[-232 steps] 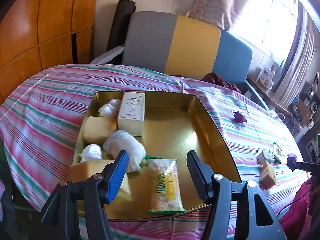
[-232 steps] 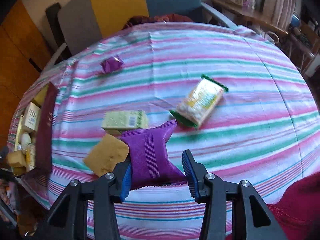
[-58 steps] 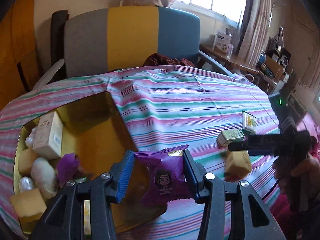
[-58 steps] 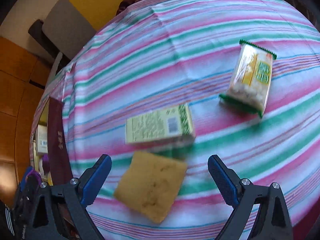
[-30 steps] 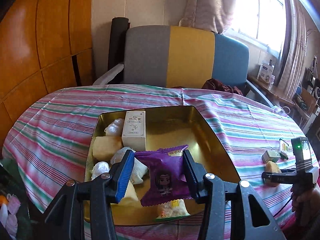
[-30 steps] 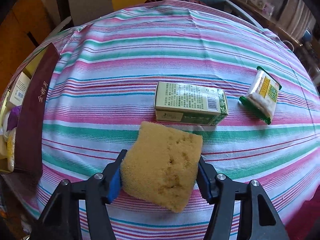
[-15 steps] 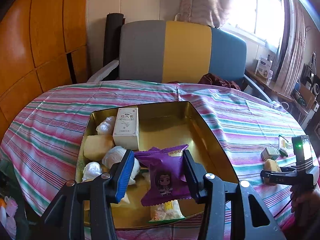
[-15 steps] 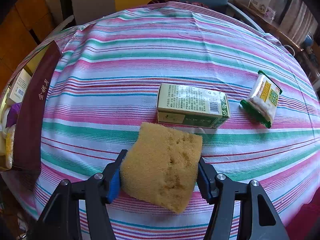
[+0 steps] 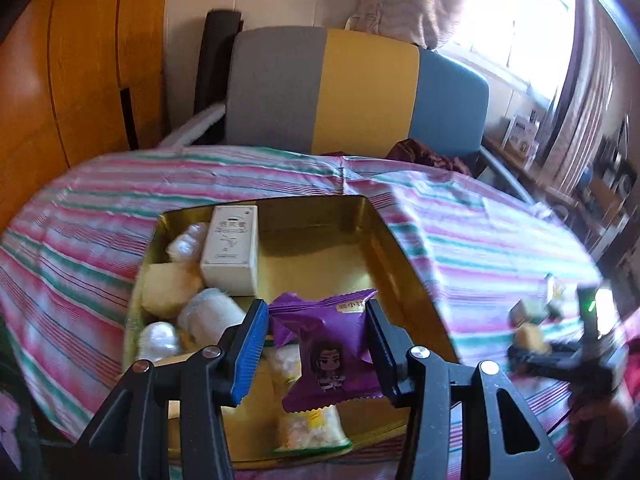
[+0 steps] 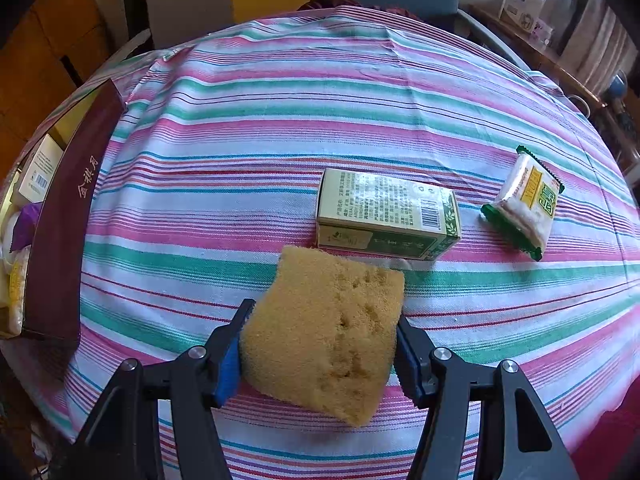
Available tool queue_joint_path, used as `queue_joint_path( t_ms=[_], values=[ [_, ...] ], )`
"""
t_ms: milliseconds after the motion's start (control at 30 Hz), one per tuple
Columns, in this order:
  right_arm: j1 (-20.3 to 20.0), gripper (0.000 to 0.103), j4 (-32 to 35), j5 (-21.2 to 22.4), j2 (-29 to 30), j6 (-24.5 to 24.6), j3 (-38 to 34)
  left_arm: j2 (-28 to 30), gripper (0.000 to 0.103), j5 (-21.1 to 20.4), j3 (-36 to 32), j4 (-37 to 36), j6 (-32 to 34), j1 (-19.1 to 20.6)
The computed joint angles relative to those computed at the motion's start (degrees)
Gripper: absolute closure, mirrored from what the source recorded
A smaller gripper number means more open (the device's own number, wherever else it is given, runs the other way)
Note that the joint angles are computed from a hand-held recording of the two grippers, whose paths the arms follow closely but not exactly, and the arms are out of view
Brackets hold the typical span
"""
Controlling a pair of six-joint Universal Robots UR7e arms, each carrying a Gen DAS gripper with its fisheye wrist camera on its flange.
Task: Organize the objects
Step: 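Lower the purple pouch into the gold tray and open the left tool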
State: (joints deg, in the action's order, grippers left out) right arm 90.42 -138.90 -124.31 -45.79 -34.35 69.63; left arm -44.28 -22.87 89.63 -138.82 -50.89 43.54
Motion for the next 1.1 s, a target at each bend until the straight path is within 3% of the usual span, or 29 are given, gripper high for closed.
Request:
queue_joint_path(
  t_ms=[100, 233, 400, 800, 1100],
  values=[
    [0.1, 0.040, -0.2, -0.1, 0.0, -0.3, 0.0, 0.0, 0.054, -4.2, -1.5, -6.0, 2.6, 2.0],
    [0.1, 0.040, -0.3, 0.0, 0.0, -0.3, 0.1, 2.1, 0.054, -3.8, -6.6, -3.8, 5.9, 4.1],
    [0.0, 0.040, -0.4, 0.0, 0.0, -0.3, 0.2, 4.6, 0.054, -8.1, -13.3, 0.6, 4.7, 8.1],
    [0.0, 0.040, -1.0, 0.1, 1.6, -1.7, -1.4, 11.2, 0.054, -5.7, -26.8, 18.3, 0.0, 12.7],
    [-0.3, 0.040, -0.5, 1.2, 1.6, -1.0, -1.9, 13.4, 0.054, -5.1, -29.5, 22.9, -1.0, 13.8]
  ],
)
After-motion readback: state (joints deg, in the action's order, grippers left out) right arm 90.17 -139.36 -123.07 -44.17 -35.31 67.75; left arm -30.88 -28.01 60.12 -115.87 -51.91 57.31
